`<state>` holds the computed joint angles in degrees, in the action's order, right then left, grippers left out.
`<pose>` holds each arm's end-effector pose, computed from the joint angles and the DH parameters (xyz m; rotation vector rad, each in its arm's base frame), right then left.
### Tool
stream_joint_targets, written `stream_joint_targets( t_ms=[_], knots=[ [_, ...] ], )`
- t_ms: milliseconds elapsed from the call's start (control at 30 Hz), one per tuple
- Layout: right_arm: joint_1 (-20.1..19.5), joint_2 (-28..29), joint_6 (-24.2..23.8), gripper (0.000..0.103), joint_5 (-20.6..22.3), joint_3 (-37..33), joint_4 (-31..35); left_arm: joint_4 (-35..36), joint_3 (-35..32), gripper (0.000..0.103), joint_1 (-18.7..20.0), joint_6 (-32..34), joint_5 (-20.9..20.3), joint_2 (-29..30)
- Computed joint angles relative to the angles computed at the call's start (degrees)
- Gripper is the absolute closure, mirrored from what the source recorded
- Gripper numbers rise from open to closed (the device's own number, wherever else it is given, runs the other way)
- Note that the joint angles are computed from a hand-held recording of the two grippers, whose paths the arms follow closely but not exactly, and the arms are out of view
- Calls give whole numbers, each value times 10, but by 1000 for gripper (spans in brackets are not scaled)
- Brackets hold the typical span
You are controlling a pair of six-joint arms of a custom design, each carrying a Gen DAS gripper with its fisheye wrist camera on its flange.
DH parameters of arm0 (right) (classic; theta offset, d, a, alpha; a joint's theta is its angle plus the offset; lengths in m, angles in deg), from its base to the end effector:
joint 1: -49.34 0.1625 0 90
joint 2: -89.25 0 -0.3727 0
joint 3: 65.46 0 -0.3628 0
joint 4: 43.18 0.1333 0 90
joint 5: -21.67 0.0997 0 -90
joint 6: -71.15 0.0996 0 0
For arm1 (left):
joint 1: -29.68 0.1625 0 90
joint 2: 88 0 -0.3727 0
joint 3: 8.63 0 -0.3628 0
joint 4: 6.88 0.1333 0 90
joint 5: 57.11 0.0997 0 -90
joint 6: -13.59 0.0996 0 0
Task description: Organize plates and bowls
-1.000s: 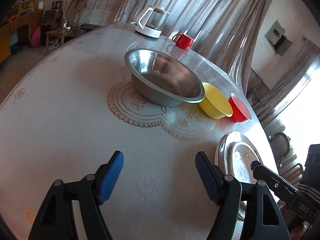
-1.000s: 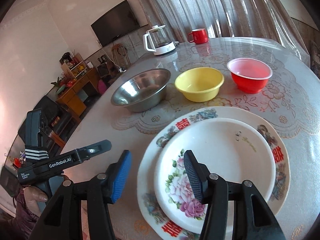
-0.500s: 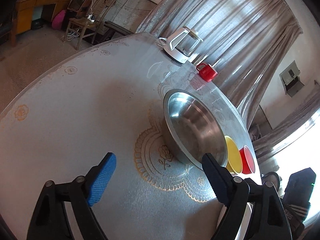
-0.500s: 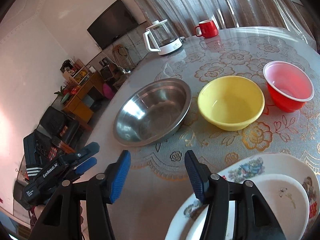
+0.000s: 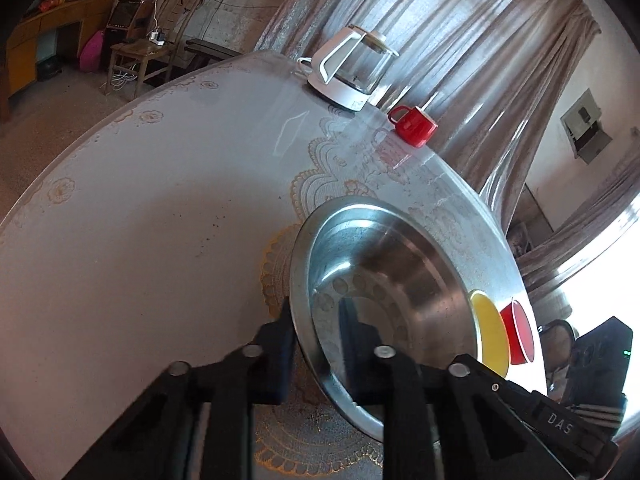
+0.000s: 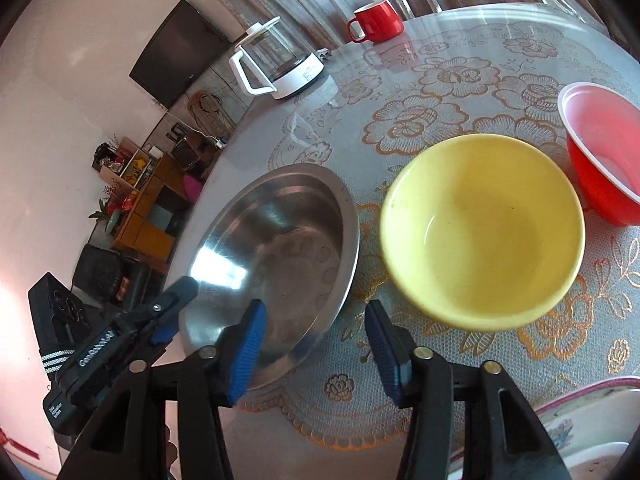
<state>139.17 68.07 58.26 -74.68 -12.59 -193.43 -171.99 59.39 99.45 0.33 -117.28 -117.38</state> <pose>0.1199 -0.7915 0.0673 0.2798 -2.8786 0.7130 -0.0842 -0.7573 0.1086 -0.0708 2.6504 -1.0360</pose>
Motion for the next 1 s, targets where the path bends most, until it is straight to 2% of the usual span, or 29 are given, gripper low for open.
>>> stream_joint_targets(
  t_ms=[33,100,267,567,700,1000],
  knots=[
    [1,6,-3,79,-8,-8,3,-8,7,87,2,5,-10,-2],
    [2,7,-15,85,-7,-5,-3,-20,27,87,1,7,-11,-11],
    [4,-11,-40,85,-7,30,-17,-64,105,86,-4,-2,-11,-49],
    [10,-65,-68,84,-2,146,-61,-153,263,83,-40,-17,47,-121],
    [12,-87,-85,84,3,197,-83,-188,325,83,-50,-30,56,-150],
    [10,-120,-106,84,6,274,-99,-224,419,83,-74,-37,77,-191]
  ],
)
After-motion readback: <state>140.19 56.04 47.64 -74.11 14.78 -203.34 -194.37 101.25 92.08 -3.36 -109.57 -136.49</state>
